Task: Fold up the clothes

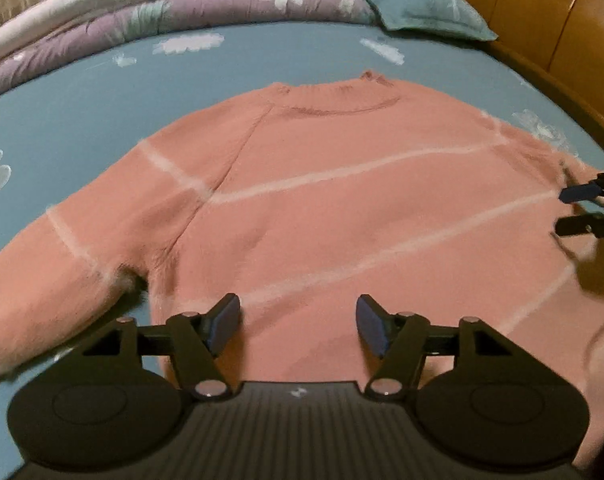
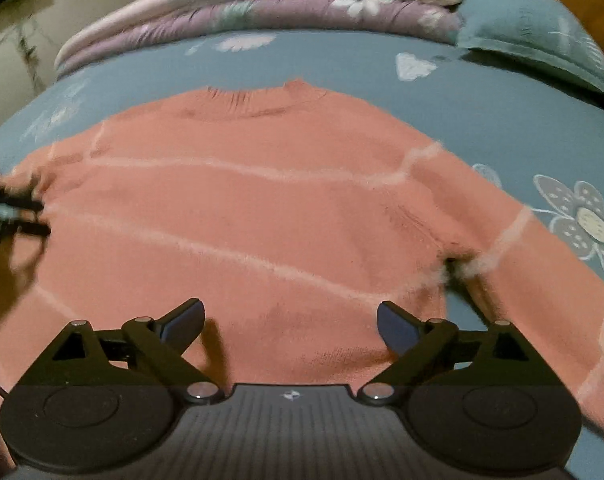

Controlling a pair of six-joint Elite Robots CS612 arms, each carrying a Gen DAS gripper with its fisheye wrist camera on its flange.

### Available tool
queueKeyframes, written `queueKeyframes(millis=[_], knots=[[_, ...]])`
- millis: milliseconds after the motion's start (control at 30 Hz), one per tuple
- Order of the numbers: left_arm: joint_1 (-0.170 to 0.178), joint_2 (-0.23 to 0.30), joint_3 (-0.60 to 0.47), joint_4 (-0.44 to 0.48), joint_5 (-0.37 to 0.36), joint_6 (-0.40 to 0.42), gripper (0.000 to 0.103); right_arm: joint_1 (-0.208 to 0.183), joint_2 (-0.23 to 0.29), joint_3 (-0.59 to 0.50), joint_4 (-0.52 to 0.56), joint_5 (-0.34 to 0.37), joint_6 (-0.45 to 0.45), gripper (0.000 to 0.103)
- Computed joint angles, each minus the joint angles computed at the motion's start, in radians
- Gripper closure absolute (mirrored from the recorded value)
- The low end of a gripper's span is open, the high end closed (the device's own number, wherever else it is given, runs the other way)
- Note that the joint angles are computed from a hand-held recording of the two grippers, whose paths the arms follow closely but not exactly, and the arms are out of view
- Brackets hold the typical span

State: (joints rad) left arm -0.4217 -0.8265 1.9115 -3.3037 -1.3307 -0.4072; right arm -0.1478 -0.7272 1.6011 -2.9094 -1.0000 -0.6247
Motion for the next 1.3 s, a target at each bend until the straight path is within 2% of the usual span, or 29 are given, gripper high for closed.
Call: queueKeyframes(millis=[100,133,200,233,367,467,533,567,633,667,733,767,867,933,1000,1100,1200,1267,1300], knots=[[-0.008,0.010,-0.013,-0.023,-0.021,0.000,0.037,0.007,0.010,0.000,-0.028,0.025,0.075,0.004],[-0.016,0.009,-0.016,-0.002,-0.014,-0.008,0.037,0.011,0.014,-0.001,-0.028,0.021,0.092,0.003],[-0.032,-0.003,-0.010,0.078,0.011,-0.042,0.035,0.017,0.007,0.024,-0.030,-0.045,0.107,0.002],[-0.042,-0.007,-0.002,0.108,0.029,-0.070,0.034,0.011,-0.003,0.055,-0.070,-0.042,0.091,0.000],[-0.067,-0.029,0.055,0.059,0.065,-0.133,0.034,-0.012,-0.054,0.145,-0.085,-0.063,0.023,0.000],[-0.073,-0.032,0.064,0.009,0.051,-0.124,0.034,-0.025,-0.055,0.154,-0.127,-0.004,0.027,0.000],[-0.076,-0.025,0.050,-0.010,0.037,-0.067,0.034,-0.015,-0.033,0.134,-0.163,0.030,-0.011,0.000],[-0.078,-0.018,0.040,-0.017,0.035,-0.023,0.033,-0.005,-0.017,0.121,-0.189,0.020,-0.025,0.000],[-0.077,0.003,0.008,-0.010,0.042,0.046,0.032,0.028,0.031,0.050,-0.216,-0.066,-0.023,0.000],[-0.075,0.015,-0.011,0.007,0.052,0.072,0.032,0.032,0.057,0.007,-0.212,-0.071,0.001,0.000],[-0.068,0.035,-0.052,0.075,0.114,0.086,0.028,0.029,0.090,-0.054,-0.212,-0.054,0.044,0.000],[-0.057,0.043,-0.064,0.076,0.112,0.081,0.018,0.028,0.101,-0.090,-0.175,-0.054,0.051,0.000],[-0.026,0.062,-0.097,0.083,0.105,0.063,0.012,0.023,0.118,-0.164,-0.066,-0.029,0.073,0.000],[-0.019,0.050,-0.092,0.092,0.095,0.027,0.015,0.025,0.101,-0.155,-0.037,-0.046,0.082,0.000],[-0.025,0.029,-0.062,0.058,0.092,0.001,0.017,0.024,0.062,-0.105,-0.034,-0.052,0.049,0.000],[-0.041,-0.004,0.012,-0.048,0.004,0.010,0.015,-0.006,-0.008,-0.006,0.034,0.073,-0.069,0.000],[-0.065,-0.022,0.069,-0.075,-0.053,0.008,0.015,-0.035,-0.044,0.064,0.131,0.169,-0.185,0.000],[-0.085,-0.025,0.102,-0.071,-0.038,-0.025,0.015,-0.038,-0.040,0.087,0.106,0.131,-0.169,0.000],[-0.096,-0.019,0.122,-0.097,-0.007,-0.029,0.015,-0.037,-0.029,0.099,0.041,0.090,-0.137,0.000]])
